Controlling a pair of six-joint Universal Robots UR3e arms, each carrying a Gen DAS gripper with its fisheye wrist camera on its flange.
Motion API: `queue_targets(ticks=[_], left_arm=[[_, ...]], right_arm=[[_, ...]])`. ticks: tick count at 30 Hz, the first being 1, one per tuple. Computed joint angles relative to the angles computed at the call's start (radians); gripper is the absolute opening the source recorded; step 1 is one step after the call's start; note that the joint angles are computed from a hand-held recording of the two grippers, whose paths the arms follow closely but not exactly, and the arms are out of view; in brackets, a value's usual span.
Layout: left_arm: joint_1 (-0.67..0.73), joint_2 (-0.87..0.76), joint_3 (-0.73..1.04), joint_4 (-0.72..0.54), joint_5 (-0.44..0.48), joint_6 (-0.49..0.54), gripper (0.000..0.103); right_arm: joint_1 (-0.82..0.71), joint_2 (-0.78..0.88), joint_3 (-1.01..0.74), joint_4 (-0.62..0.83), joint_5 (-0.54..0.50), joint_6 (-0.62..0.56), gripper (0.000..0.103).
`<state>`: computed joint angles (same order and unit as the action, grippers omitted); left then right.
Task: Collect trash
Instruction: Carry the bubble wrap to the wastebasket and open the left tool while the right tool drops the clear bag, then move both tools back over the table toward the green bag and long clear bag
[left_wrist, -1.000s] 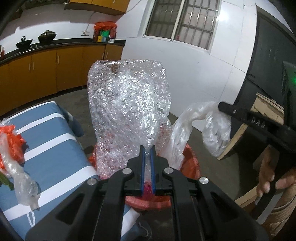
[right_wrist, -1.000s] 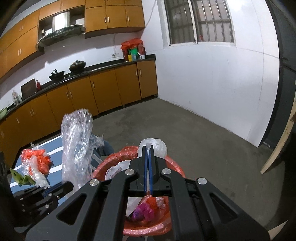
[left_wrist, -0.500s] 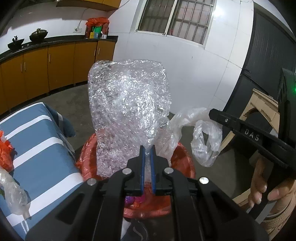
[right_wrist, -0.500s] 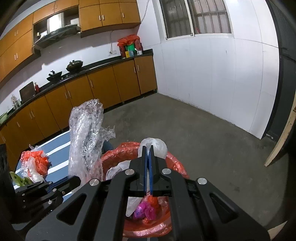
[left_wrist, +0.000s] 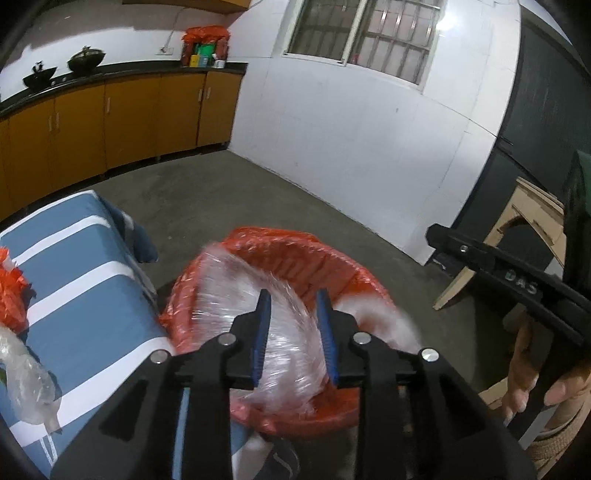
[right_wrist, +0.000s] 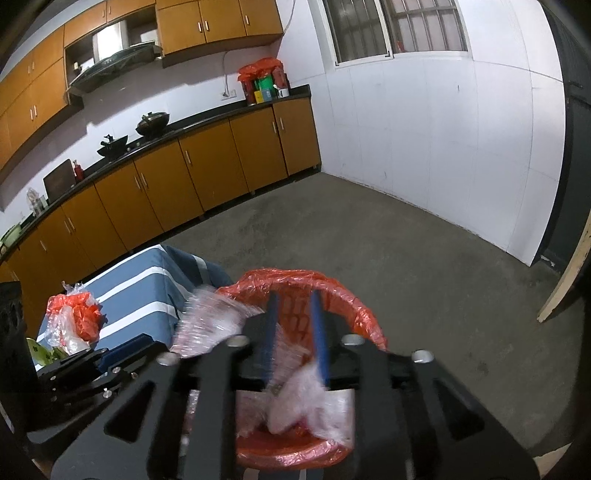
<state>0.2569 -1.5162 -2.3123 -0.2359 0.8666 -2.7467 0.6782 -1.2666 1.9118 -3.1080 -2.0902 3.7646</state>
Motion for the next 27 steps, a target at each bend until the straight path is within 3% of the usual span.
queue_targets(ticks=[11,16,18,20,25,27], left_arm=[[0.223,0.181,-0.144,-0.016,-0.049,0.053,0.042],[0.414,0.393,-0.239,-0.165,-0.124,0.17,0.049],[0.539,0.535,-0.276,-0.311,-0.171,0.26,0.053],[0.666,0.679,-0.29,-0.5,-0.217,0.361,0.057],[1.079,1.007,-0.229,-1.173,-0.317,0.749,0.068],[1.224,1.076,-0.196,-1.373,-0.334,0.89,0.073]], right_arm=[[0.037,0.024,-0.065,0.053,-0.044,-0.006,0.033],[0.072,0.084,-0.153,0.077,-0.043,-0.034,0.036],[0.087,0.117,-0.202,0.087,-0.043,-0.043,0.043],[0.107,0.166,-0.278,0.107,-0.028,-0.059,0.044],[0.154,0.296,-0.478,0.173,0.022,-0.087,0.044],[0.174,0.369,-0.597,0.217,0.049,-0.104,0.044]])
